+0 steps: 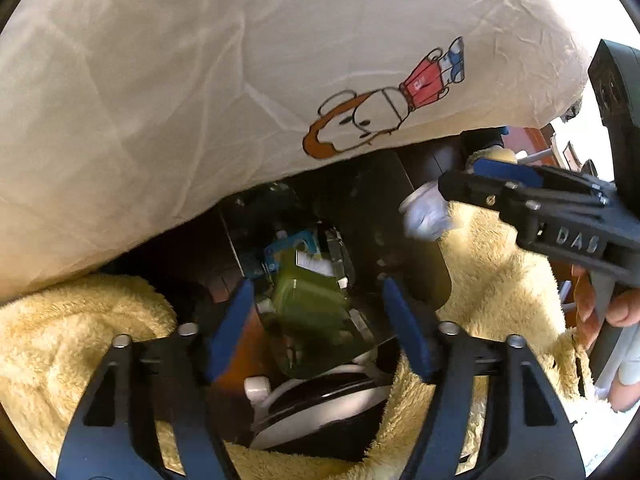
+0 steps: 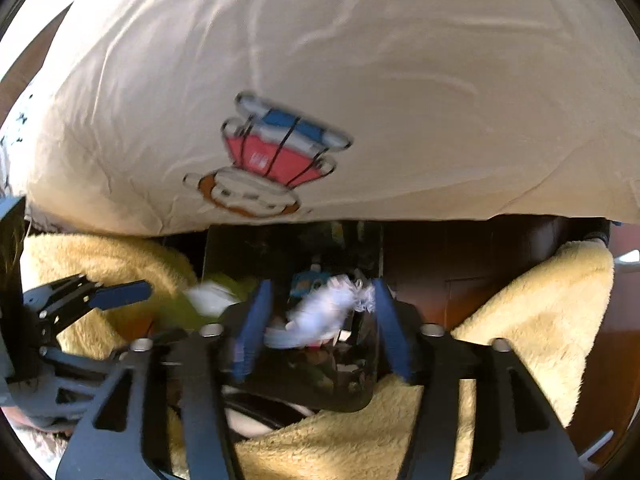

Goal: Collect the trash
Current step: 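Lower the green bottle and grey cloth into the bin and open both grippers, then grasp the white tape roll with the left gripper while the right grasps the portrait tin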

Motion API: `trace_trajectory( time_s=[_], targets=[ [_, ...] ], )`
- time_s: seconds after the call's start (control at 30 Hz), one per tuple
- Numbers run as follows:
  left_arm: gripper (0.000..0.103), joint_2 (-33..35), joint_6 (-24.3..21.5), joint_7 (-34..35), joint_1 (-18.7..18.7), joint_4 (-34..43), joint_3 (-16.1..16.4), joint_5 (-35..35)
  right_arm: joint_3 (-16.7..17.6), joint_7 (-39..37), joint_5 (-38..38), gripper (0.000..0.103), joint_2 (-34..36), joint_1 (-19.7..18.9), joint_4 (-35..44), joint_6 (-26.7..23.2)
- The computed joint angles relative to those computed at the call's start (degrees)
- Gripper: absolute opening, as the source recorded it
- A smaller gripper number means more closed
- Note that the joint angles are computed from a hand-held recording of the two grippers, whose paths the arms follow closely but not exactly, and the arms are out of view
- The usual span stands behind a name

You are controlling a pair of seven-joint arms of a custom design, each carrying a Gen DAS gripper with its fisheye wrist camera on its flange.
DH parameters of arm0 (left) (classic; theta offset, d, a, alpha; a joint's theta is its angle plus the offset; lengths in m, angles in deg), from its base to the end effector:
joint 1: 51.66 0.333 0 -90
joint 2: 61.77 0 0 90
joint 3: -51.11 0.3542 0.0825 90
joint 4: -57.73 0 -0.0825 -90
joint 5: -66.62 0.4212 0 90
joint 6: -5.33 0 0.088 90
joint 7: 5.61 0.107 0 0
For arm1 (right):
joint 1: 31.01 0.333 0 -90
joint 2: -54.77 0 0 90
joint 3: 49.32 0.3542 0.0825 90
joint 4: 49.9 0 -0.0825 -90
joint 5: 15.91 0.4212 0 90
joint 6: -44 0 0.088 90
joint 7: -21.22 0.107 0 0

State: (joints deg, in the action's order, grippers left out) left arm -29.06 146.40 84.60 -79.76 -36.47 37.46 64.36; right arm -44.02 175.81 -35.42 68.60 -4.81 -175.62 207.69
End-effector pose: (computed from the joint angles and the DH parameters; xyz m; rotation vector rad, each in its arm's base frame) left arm 0.5838 -0.4847 0.3271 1.3648 -2.7568 0.4647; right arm 0.5221 0.3395 0.3276 -1.6322 2.1637 -0.1642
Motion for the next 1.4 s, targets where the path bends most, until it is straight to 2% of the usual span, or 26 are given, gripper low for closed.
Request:
trace_trajectory(
  time_s=[0.03,0.17,0.27,0.33,0.47,0.6,0.8,0.97,1.2,1.4],
  targets=[
    [0.075,-0.3,0.5,-0.4,-0.5,-0.2,0.4,0.7,-0.8,1.3,-1.1,0.070,-0.4,0.5,-0.3,0.2],
    [0.084,-2.0,2.4,-1.8,-1.4,-1.3,1.4,3.2,-3.4,7.5,-6.8,0.090,-1.8,1.7,-1.0,0.9],
    [0.088,-3.7,4.7,-2.3,-1.2,-2.5,1.4,3.8,-4.7,12.6,-12.5,0.098,-3.2,2.1,-1.6,1.1],
    [0.088,-5.0,6.4,-2.5,-1.0,-3.6,1.4,4.1,-4.9,14.9,-15.6,0.099,-4.0,1.7,-2.1,1.8],
    [0.088,-7.3,8.4,-4.1,-1.1,-4.9,1.9,5.3,-4.4,18.9,-21.2,0.099,-5.1,1.4,-1.4,-0.3],
    [0.088,-9.1,10.2,-7.5,-1.5,-5.2,3.2,7.8,-3.9,25.6,-30.7,0.099,-7.5,1.4,-0.5,-3.7],
    [0.088,-10.1,13.7,-11.4,-1.3,-4.5,4.2,10.3,-0.8,30.9,-39.5,0.099,-11.3,-0.5,0.3,-10.1],
    [0.088,-9.8,15.4,-14.7,-1.3,-2.9,5.5,12.5,0.9,30.1,-42.4,0.099,-12.3,-1.7,2.2,-13.5],
    [0.088,-8.2,17.0,-18.7,-1.6,1.0,7.9,16.1,0.6,26.0,-43.8,0.099,-10.8,-3.2,6.6,-14.9],
    [0.089,-3.5,15.5,-18.7,-1.2,9.2,9.1,18.2,-0.9,19.2,-40.2,0.099,-6.0,-4.0,13.6,-12.0]
  ],
)
